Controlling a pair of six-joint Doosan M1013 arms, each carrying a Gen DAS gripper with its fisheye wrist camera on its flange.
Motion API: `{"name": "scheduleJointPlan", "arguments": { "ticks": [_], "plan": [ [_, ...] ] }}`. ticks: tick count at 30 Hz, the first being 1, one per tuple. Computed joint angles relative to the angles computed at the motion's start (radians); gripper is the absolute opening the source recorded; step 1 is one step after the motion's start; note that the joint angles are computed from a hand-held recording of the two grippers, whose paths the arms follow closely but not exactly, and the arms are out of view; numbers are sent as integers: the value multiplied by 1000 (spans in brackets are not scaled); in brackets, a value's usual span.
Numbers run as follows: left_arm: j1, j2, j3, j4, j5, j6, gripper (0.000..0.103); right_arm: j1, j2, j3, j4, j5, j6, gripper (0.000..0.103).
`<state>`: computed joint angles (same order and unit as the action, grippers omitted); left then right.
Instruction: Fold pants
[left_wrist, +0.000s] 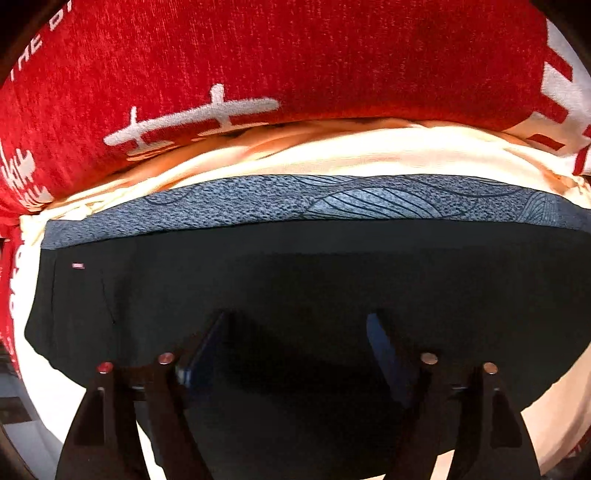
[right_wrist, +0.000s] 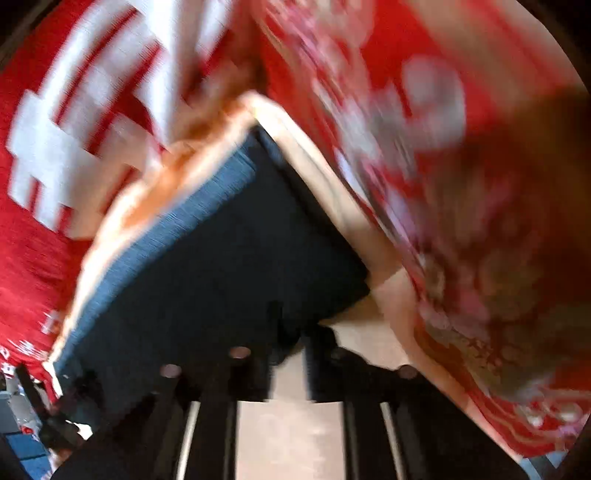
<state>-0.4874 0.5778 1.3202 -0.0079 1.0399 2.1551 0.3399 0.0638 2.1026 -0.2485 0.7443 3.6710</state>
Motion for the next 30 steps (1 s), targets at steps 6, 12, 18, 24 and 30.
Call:
{"name": "scheduleJointPlan", "arguments": {
  "ticks": [6, 12, 18, 24, 30],
  "plan": [
    [-14, -17, -5, -79, -20, 50, 78, 50, -37, -73, -143, 187, -9, 39],
    [-65, 13, -2, -57, -66, -34, 78, -66, 54, -117, -105, 67, -373, 39],
    [-70, 39, -28, 32, -123, -135, 85, -97, 125, -139, -91, 127, -502, 35],
    [-13, 41, -90, 96, -86, -145, 85, -89, 32, -93, -43, 124, -379, 39],
    [73, 61, -147, 109, -20, -98, 85, 12, 52, -152, -11, 16, -338, 39]
  ]
}}
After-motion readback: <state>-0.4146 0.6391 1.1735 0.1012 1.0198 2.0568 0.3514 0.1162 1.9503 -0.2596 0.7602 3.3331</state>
